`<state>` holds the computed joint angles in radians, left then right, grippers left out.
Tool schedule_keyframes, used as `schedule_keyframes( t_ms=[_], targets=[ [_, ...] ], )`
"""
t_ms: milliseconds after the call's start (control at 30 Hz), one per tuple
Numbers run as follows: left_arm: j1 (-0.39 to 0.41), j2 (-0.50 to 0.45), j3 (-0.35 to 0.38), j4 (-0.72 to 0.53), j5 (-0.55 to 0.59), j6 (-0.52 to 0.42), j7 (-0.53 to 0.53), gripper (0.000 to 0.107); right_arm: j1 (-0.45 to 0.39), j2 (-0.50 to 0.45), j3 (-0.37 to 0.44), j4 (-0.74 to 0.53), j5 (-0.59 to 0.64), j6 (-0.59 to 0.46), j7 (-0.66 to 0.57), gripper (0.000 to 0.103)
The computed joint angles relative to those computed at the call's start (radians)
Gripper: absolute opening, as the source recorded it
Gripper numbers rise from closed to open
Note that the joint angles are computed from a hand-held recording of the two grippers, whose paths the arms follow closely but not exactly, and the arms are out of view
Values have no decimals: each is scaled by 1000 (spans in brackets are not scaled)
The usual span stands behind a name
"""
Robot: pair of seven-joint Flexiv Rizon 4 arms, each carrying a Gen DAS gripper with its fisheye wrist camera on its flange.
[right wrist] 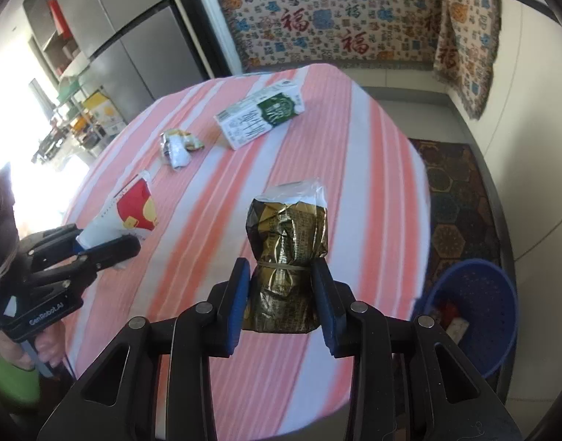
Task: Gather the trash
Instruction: 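Carry paper bag and gold wrapper over the blue wastebasket and open both tools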
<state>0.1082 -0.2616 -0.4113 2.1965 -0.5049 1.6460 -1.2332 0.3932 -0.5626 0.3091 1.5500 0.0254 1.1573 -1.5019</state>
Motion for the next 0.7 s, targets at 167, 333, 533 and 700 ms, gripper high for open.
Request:
schedule_keyframes(
  t_ms=[167, 333, 533, 700],
  targets=[
    [-72, -80, -1, -122, 26, -45, -1, 16, -59, 56, -43, 69, 6, 25, 22, 35],
    [-188, -181, 41, -288, 67, -106, -12, 16, -118, 76, -98, 110, -12, 34, 61, 35],
    [-352, -348, 150, -550, 130, -240, -71, 16, -188, 47, -134, 123, -29, 33, 83, 35],
    [-432, -498, 203, -768, 168, -351, -128, 17, -242, -2, -130, 92, -21, 29, 83, 35]
  ],
)
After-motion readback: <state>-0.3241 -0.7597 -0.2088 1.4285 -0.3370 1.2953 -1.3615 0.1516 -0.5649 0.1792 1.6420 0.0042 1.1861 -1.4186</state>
